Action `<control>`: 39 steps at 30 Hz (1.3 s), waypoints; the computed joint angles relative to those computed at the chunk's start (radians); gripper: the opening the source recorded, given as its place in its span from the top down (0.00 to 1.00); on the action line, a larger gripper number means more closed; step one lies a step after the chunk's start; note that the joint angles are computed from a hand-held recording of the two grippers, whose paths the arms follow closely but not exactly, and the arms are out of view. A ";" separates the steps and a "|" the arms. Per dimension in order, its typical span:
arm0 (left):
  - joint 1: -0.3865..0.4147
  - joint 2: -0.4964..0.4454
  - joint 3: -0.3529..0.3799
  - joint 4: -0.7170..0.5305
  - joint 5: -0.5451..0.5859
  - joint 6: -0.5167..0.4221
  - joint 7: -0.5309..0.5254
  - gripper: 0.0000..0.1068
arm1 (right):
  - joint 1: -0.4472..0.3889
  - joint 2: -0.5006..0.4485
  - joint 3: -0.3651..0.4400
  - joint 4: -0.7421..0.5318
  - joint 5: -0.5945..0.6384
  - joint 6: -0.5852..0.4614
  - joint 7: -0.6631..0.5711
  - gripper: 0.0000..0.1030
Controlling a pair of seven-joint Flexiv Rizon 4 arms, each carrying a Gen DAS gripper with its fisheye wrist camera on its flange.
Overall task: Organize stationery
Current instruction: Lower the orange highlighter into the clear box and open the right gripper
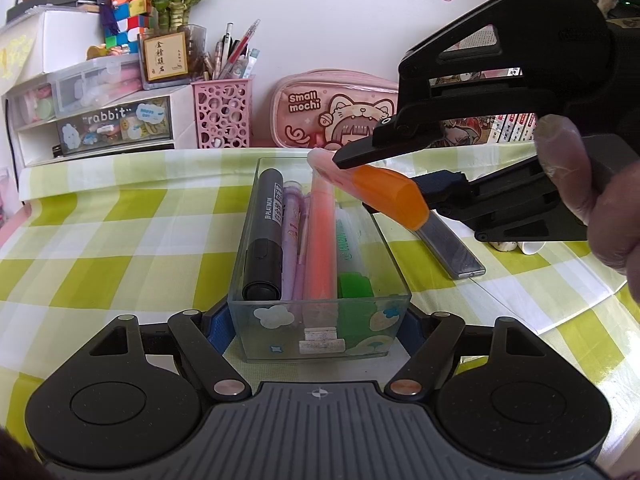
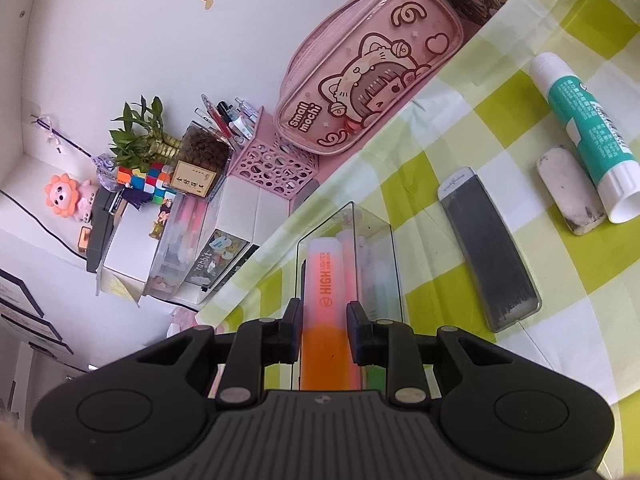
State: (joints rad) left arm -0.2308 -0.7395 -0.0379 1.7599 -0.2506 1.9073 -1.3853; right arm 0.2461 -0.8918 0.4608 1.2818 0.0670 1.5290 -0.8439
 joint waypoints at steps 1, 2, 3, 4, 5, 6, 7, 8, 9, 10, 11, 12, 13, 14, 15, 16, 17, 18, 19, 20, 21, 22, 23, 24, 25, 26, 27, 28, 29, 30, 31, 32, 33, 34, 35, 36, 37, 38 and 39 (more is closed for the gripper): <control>-0.001 0.000 0.000 0.000 0.000 0.000 0.000 0.29 | 0.003 -0.002 -0.003 -0.003 0.003 0.001 0.005 0.56; -0.001 0.000 0.001 0.000 0.000 0.000 -0.001 0.29 | 0.004 -0.003 -0.003 -0.005 0.004 0.001 0.007 0.56; 0.000 0.000 0.000 0.000 0.001 0.000 -0.001 0.29 | 0.005 -0.005 -0.004 -0.007 0.004 0.002 0.009 0.56; 0.001 0.000 0.000 0.000 0.001 -0.001 -0.001 0.29 | 0.006 -0.005 -0.005 -0.007 0.004 0.003 0.010 0.56; 0.001 0.000 0.000 0.000 0.002 -0.001 -0.001 0.29 | 0.007 -0.005 -0.006 -0.008 0.002 0.002 0.009 0.56; 0.000 0.000 0.001 0.000 0.001 0.000 -0.002 0.29 | 0.006 -0.006 -0.005 -0.008 0.001 0.000 0.008 0.56; 0.000 0.000 0.001 0.000 0.002 -0.001 -0.002 0.29 | 0.004 -0.006 0.000 -0.009 0.000 -0.002 0.005 0.55; 0.001 0.000 0.000 -0.001 0.002 -0.001 -0.002 0.29 | 0.003 -0.005 0.002 -0.008 0.000 -0.006 0.003 0.54; -0.001 0.000 0.001 0.000 0.002 -0.001 -0.002 0.29 | 0.004 -0.004 0.000 -0.008 0.000 -0.008 0.003 0.54; 0.001 0.000 0.000 -0.001 0.003 -0.001 -0.002 0.29 | 0.005 -0.004 -0.001 -0.008 0.000 -0.008 0.000 0.54; 0.001 0.000 0.000 0.000 0.003 0.000 -0.003 0.29 | 0.006 -0.003 -0.002 -0.007 -0.001 -0.008 -0.003 0.54; 0.000 0.000 0.001 -0.001 0.002 -0.001 -0.003 0.29 | 0.008 -0.001 -0.006 -0.005 -0.001 -0.008 -0.003 0.54; 0.000 0.000 0.001 -0.001 0.003 -0.001 -0.002 0.29 | 0.011 0.001 -0.012 -0.004 -0.002 -0.007 -0.002 0.54; 0.000 0.000 0.001 -0.001 0.003 -0.001 -0.003 0.29 | 0.014 0.003 -0.016 -0.002 -0.003 -0.005 -0.003 0.54; 0.000 0.000 0.001 -0.001 0.003 -0.001 -0.003 0.29 | 0.014 0.004 -0.016 0.000 -0.004 -0.001 -0.006 0.54; 0.001 0.000 0.001 -0.001 0.003 -0.001 -0.003 0.29 | 0.013 0.005 -0.016 0.000 -0.006 0.000 -0.009 0.54; 0.000 0.000 0.001 -0.001 0.003 -0.001 -0.003 0.29 | 0.011 0.004 -0.012 -0.002 -0.011 0.000 -0.017 0.54; 0.000 0.000 0.001 -0.001 0.003 -0.001 -0.003 0.29 | 0.008 0.001 -0.005 -0.007 -0.019 -0.004 -0.029 0.54; 0.000 0.000 0.001 -0.001 0.003 -0.002 -0.003 0.29 | 0.006 -0.004 0.002 -0.017 -0.032 -0.015 -0.048 0.54; -0.001 0.000 0.002 -0.001 0.003 -0.001 -0.003 0.29 | 0.000 -0.011 0.016 -0.033 -0.050 -0.038 -0.080 0.54; -0.001 0.000 0.002 -0.001 0.003 -0.001 -0.003 0.29 | -0.014 -0.024 0.047 -0.059 -0.071 -0.073 -0.133 0.54; 0.001 0.000 0.001 -0.001 0.003 -0.002 -0.003 0.29 | -0.023 -0.037 0.074 -0.085 -0.083 -0.104 -0.188 0.54; 0.001 0.000 0.001 -0.001 0.003 -0.002 -0.003 0.29 | -0.030 -0.051 0.098 -0.113 -0.100 -0.139 -0.249 0.54; -0.001 0.000 0.003 -0.001 0.002 -0.002 -0.003 0.29 | -0.030 -0.060 0.109 -0.138 -0.114 -0.175 -0.299 0.54; -0.003 -0.001 0.005 -0.004 0.000 -0.004 -0.003 0.29 | -0.024 -0.066 0.108 -0.161 -0.128 -0.208 -0.338 0.54; -0.006 -0.001 0.009 -0.006 -0.003 -0.007 -0.002 0.29 | -0.019 -0.072 0.107 -0.184 -0.134 -0.244 -0.367 0.55; -0.009 -0.001 0.011 -0.007 -0.004 -0.009 -0.002 0.29 | -0.017 -0.081 0.116 -0.213 -0.136 -0.288 -0.400 0.55; -0.006 -0.001 0.009 -0.006 -0.003 -0.009 -0.002 0.29 | -0.020 -0.094 0.135 -0.246 -0.135 -0.339 -0.440 0.55; -0.002 0.000 0.004 -0.005 0.000 -0.008 -0.002 0.29 | -0.014 -0.102 0.138 -0.273 -0.133 -0.381 -0.462 0.56; 0.002 0.000 0.000 -0.003 0.002 -0.006 -0.003 0.29 | -0.003 -0.103 0.124 -0.287 -0.133 -0.410 -0.470 0.56; 0.006 0.001 -0.004 -0.001 0.005 -0.004 -0.004 0.29 | 0.011 -0.104 0.108 -0.302 -0.135 -0.438 -0.477 0.56; 0.006 0.002 -0.004 0.000 0.006 -0.004 -0.004 0.29 | 0.023 -0.103 0.091 -0.312 -0.135 -0.464 -0.480 0.56; 0.009 0.001 -0.006 -0.001 0.008 -0.004 -0.004 0.29 | 0.036 -0.098 0.067 -0.313 -0.135 -0.479 -0.475 0.56; 0.010 0.001 -0.007 0.000 0.009 -0.003 -0.005 0.29 | 0.050 -0.089 0.037 -0.304 -0.136 -0.476 -0.470 0.56; 0.011 0.001 -0.009 -0.002 0.010 -0.003 -0.005 0.29 | 0.057 -0.083 0.019 -0.299 -0.129 -0.479 -0.470 0.56; 0.011 0.001 -0.009 -0.002 0.011 -0.002 -0.005 0.29 | 0.062 -0.077 0.004 -0.293 -0.116 -0.479 -0.465 0.56; 0.011 0.001 -0.009 -0.001 0.011 -0.002 -0.006 0.29 | 0.069 -0.070 -0.018 -0.286 -0.108 -0.477 -0.457 0.57; 0.014 0.001 -0.011 -0.001 0.013 -0.002 -0.006 0.29 | 0.080 -0.061 -0.045 -0.275 -0.104 -0.469 -0.449 0.57; 0.014 0.001 -0.011 -0.002 0.013 -0.002 -0.005 0.29 | 0.085 -0.056 -0.060 -0.269 -0.093 -0.462 -0.451 0.58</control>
